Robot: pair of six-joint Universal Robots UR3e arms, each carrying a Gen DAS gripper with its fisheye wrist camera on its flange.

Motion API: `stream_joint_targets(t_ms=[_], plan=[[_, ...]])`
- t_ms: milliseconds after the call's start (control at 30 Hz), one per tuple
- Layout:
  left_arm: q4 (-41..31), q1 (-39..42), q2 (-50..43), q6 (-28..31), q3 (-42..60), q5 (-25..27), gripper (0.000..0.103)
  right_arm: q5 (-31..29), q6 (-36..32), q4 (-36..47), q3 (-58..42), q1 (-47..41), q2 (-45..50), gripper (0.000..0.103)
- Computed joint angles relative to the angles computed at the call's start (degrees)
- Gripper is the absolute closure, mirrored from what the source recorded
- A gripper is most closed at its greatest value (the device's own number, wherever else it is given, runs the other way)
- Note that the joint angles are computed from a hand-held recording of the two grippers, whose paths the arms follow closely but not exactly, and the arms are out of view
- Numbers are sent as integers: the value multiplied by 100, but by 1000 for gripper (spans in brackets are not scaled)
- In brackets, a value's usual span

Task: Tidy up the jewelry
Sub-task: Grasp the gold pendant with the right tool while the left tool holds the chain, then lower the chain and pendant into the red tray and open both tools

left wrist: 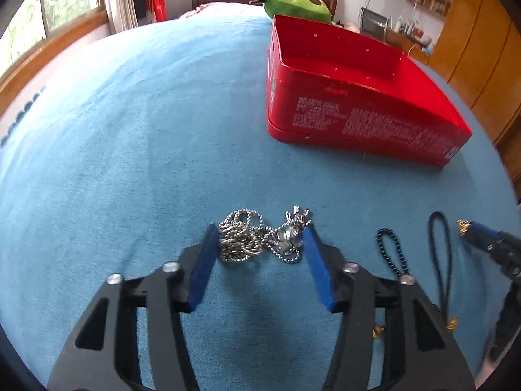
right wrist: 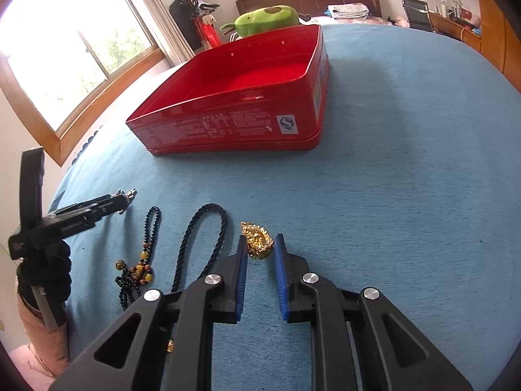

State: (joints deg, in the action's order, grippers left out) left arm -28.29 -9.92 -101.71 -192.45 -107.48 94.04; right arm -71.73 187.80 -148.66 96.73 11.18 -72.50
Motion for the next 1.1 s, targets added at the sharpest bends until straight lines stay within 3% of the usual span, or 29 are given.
stream_joint_targets(t_ms=[67,200,367,567,700,900,1100], plan=[[6,37,36,37,-37,-217,82,15,14,7,-4,-10,6,87],[159,147,141,-19,-191,-402,91,89,28,10,33,-77,1,87],[770,594,733,-35,-801,-934,92,329,135,-254,289,-279,-123,87],[947,867,1321,-62,-1056,-1268,92,653,216,-420,474,-476,-288,87],[752,787,1513,-157,-832,-1447,92,976,188,-247,353,-601,-355,87],[286,599,1558,-72,-202,-1382,92,953,123,324,-317,-550,-222,87],[-151,469,1214,-90,885,-1399,92,812,45,1123,-1592,-515,53,87]])
